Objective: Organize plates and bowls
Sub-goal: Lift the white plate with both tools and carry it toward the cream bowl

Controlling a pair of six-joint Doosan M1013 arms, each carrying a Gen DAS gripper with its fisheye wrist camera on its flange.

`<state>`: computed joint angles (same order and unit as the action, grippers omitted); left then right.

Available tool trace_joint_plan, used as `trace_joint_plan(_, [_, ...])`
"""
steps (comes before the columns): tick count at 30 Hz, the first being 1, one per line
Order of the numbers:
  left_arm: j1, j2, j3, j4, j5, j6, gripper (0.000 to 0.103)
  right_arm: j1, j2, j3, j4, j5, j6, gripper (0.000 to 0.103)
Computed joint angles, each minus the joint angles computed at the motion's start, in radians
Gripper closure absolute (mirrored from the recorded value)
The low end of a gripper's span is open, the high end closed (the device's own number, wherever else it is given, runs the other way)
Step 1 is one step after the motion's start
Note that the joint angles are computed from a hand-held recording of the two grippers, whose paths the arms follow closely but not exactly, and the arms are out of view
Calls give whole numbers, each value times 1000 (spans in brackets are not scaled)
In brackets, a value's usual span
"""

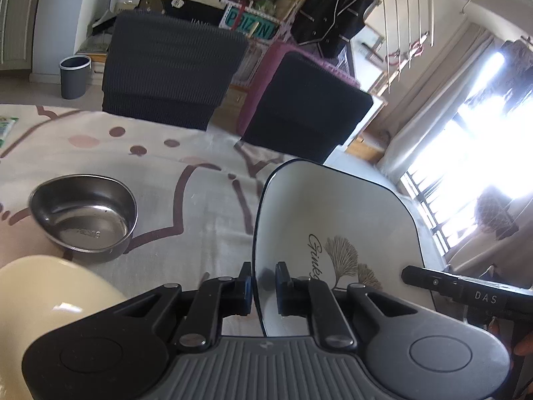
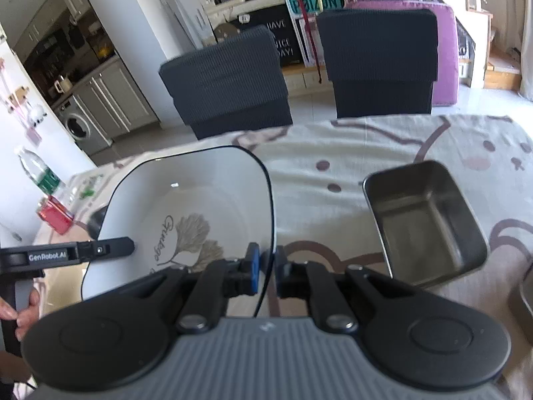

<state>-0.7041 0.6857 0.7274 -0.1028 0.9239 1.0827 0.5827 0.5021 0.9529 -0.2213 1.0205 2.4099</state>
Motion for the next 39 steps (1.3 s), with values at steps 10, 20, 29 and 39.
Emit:
trace_joint_plan(10, [-30,-132,143,58,-78,-23,89,53,-47,-14,-89,22,50,93])
trace_joint_plan(20, [-51,-272,334,135,-161,-80,89,113,-96,49,-126,-35,112,93])
trace_joint_plan(29, [-67,-370,475,192,-199,-110,89,173,-115,76,-161,-56,180,93])
trace_joint_plan(39, [-58,-376,530,103,-119,-73,89,189,-112,124,-90,-33,222,93])
